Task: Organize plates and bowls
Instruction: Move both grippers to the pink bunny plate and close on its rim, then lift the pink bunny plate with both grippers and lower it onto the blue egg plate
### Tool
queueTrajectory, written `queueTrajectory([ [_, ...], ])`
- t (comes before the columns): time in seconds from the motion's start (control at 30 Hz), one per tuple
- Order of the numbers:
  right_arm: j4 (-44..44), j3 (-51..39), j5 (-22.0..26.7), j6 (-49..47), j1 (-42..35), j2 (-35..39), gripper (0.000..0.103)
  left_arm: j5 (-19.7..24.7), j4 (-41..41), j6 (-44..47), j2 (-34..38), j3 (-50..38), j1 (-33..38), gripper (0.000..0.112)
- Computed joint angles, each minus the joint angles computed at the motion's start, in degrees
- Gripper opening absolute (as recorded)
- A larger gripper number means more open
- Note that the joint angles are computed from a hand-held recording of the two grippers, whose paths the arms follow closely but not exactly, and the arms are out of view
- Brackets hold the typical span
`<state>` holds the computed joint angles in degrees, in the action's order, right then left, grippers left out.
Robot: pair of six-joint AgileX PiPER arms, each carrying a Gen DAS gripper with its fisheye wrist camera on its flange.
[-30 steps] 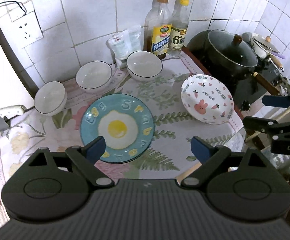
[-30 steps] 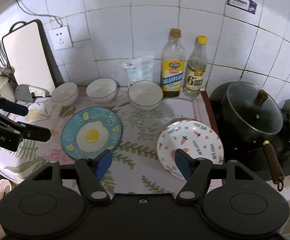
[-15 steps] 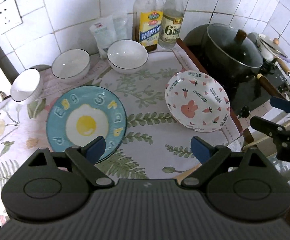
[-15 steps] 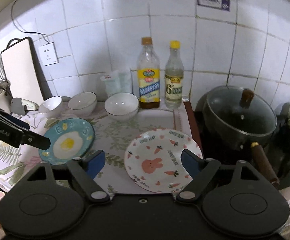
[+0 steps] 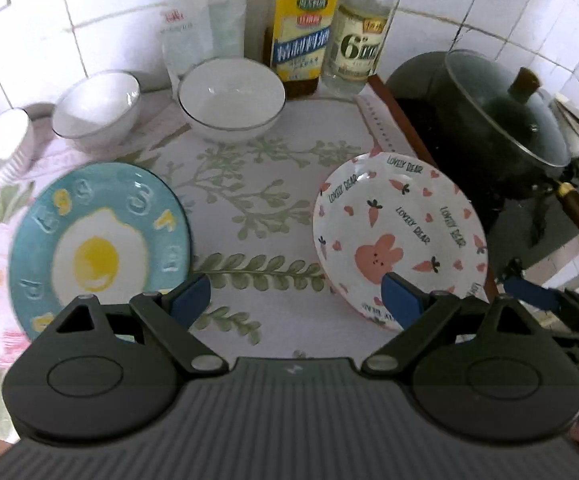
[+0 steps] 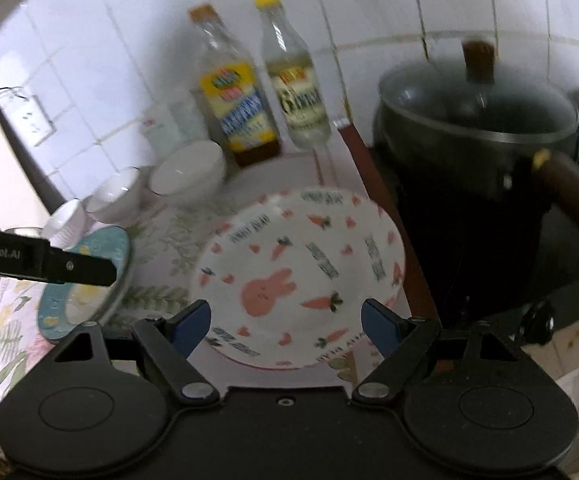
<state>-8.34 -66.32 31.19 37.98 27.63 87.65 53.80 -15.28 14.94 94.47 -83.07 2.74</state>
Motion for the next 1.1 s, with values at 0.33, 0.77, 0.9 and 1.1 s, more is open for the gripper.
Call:
queueTrajectory([
  [0.33, 9.53, 2.53, -1.63, -8.50, -6.20, 2.31, 0.085, -3.55, 1.18, -6.75, 7.98, -1.84, -4.63, 0.092],
  [0.77, 14.78, 0.96, -3.42, -10.37, -8.26, 6.90, 0.032, -3.79, -5.58, -4.83, 13.28, -3.15, -2.71, 0.023],
  [0.9, 18.01, 2.60, -5.24, -13.17, -9.21, 6.71, 0.027, -6.15, -5.86, -5.13, 12.68, -1.23, -3.67, 0.021],
  [1.1, 19.39, 0.74, -3.34, -14.63, -9.79, 7.86, 0.027, -8.91, -5.70, -4.87, 11.76, 1.21, -5.05, 0.021],
])
